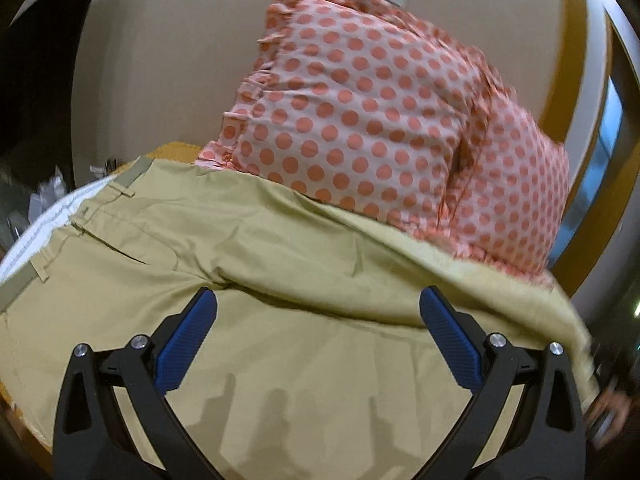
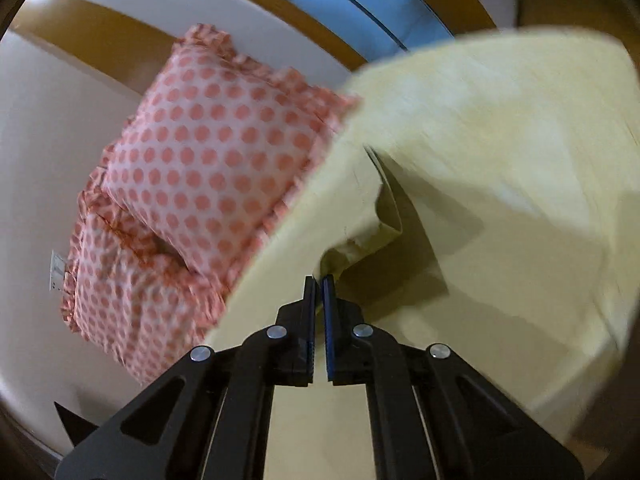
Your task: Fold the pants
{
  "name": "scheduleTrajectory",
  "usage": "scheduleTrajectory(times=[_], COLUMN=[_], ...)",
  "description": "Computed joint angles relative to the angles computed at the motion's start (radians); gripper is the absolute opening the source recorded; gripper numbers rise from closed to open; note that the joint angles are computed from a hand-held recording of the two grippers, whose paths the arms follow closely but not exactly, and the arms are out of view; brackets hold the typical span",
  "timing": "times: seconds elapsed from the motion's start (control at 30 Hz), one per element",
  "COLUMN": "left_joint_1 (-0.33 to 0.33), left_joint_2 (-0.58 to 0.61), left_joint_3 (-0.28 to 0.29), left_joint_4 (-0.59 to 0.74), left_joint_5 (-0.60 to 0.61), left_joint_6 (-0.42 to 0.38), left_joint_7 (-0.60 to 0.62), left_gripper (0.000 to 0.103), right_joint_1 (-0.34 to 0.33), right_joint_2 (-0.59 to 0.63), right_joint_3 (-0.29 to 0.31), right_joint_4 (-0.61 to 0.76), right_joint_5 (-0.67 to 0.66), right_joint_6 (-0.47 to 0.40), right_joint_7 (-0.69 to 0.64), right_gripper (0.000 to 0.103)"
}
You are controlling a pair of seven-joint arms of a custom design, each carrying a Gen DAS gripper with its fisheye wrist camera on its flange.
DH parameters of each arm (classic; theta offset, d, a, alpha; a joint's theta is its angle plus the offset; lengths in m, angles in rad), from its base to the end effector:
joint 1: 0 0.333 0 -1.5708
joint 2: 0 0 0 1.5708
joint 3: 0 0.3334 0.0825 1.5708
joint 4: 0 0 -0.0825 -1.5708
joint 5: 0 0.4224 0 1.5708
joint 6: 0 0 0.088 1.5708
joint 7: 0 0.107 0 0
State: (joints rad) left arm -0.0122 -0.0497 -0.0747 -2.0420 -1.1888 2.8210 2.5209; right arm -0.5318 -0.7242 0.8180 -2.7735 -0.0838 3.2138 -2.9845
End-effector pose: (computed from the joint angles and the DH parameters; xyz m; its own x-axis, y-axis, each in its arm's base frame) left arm 0.6122 -0.0077 0.5367 -0.2113 -0.9196 0.3313 -0.5761 -0.1566 -0.8022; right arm 0.4047 0.1377 0.4591 -0.4991 -0.4123 -0.7622 -0.0933 0.9000 -0.4257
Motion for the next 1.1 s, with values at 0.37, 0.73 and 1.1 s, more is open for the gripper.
scheduleTrajectory(times=[0.37,0.73,1.1], left_joint_1=[0.185,0.087,0.173], left_joint_2=[0.162,0.523,0.453], left_joint_3=[-0.132,-0.037,-0.114], left_joint_4=[0.195,0.676,0.578], left_joint_5=[0.244,0.669,0.602], left_joint_6=[-0.064,-0.336,-0.318], left_joint_7=[-0.308,-0.751,-0.706], left_gripper=[0.101,0.088,0.006], right_joint_1=[-0.004,-0.063,-0.043], right_joint_2=[0.109,-0.082,-0.108], right_joint_3=[-0.009,0.071,0.066], right_joint_4=[0.036,-0.058,-0.068], right_joint_5=[-0.007,0.127,0.183], right_joint_6=[-0.007,0.129,0.103], right_joint_7=[-0.006,-0.064,-0.135], right_gripper=[0.017,0.002,0.002])
